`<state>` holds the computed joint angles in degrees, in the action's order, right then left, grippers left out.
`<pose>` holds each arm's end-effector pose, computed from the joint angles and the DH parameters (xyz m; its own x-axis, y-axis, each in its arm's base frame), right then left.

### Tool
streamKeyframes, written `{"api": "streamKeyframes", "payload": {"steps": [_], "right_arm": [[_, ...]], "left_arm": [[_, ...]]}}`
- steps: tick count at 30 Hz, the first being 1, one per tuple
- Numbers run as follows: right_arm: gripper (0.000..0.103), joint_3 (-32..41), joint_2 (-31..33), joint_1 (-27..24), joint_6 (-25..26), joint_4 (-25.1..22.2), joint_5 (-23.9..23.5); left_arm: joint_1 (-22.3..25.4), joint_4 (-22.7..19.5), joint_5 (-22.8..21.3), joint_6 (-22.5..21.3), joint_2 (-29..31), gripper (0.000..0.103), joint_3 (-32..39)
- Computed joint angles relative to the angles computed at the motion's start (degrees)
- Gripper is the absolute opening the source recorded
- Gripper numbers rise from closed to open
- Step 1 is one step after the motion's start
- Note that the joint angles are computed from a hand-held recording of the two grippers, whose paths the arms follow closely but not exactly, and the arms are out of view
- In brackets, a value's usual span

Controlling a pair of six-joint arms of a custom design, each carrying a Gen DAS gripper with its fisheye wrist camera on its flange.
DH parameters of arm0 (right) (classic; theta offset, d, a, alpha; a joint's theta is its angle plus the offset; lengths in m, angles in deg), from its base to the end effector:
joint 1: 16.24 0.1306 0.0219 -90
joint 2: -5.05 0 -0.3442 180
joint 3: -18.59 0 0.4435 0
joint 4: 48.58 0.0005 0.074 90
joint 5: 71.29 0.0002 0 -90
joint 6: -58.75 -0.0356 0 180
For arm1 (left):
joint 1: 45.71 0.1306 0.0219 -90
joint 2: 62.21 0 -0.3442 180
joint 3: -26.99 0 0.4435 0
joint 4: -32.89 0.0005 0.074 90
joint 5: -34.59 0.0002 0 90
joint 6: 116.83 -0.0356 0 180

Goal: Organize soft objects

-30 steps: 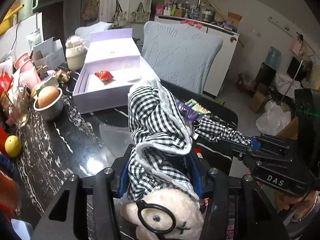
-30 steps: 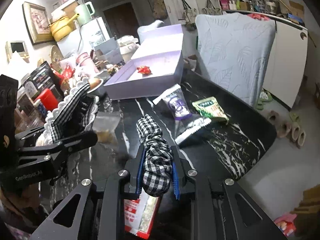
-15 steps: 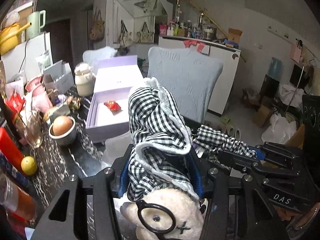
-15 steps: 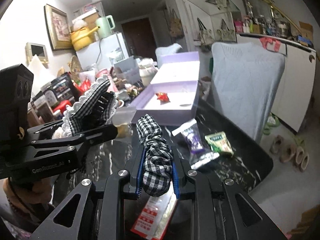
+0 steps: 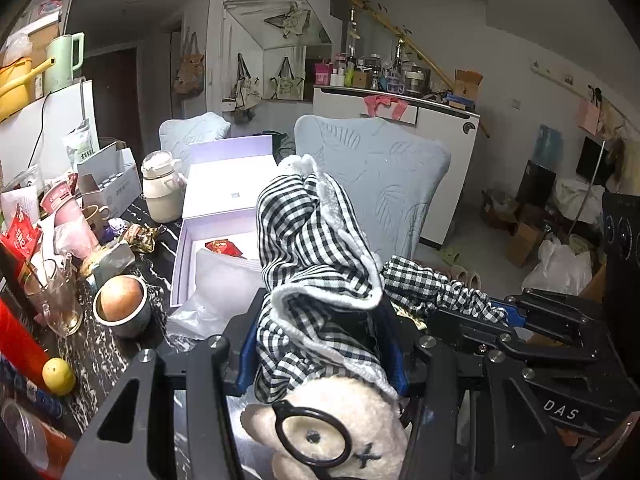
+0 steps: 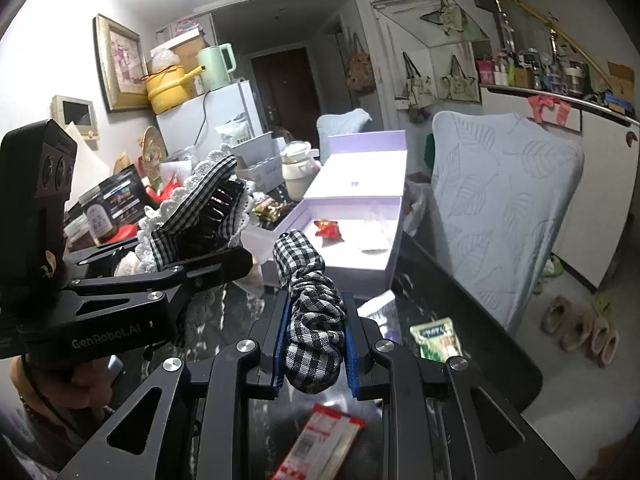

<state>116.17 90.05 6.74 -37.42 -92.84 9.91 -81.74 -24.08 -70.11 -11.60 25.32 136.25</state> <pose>0.4746 0.2066 0.5126 -0.5350 -0.1115 -0.8374 -0.4508 0.8760 0.1713 0.4154 -0.2916 0.5759 -0.5557 0.0900 -0.8265 0.2647 0.9616 -0.0733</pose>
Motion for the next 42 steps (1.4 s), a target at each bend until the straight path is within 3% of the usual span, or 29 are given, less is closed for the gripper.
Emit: {"api": "streamKeyframes", "payload": {"steps": [15,26,33,40,42], "right_arm": [[0.023,9.0,8.9,-1.2,0.8,0.5,-1.1],[0.023,19.9,18.0,-3.0,2.7,-1.2,-1.0],[0.023,32.3,27.0,-3.9,4.3,-3.8,-0.6],[0.023,51.0,40.0,-4.4,5.3,-11.2,-1.2],[0.023,57.8,44.4,-4.5,5.9,-13.7,-1.3]], "left_arm": [[5.2,1.4,1.2,-4.8,8.3,0.05,9.4],[8.7,-1.1,1.6,-10.1,21.9,0.05,27.3],[10.6,-4.9,1.7,-11.5,31.5,0.05,41.0],[12.7,-12.1,2.1,-10.7,42.3,0.05,56.5],[13.2,-16.1,1.8,-10.5,47.6,0.05,64.7]]}}
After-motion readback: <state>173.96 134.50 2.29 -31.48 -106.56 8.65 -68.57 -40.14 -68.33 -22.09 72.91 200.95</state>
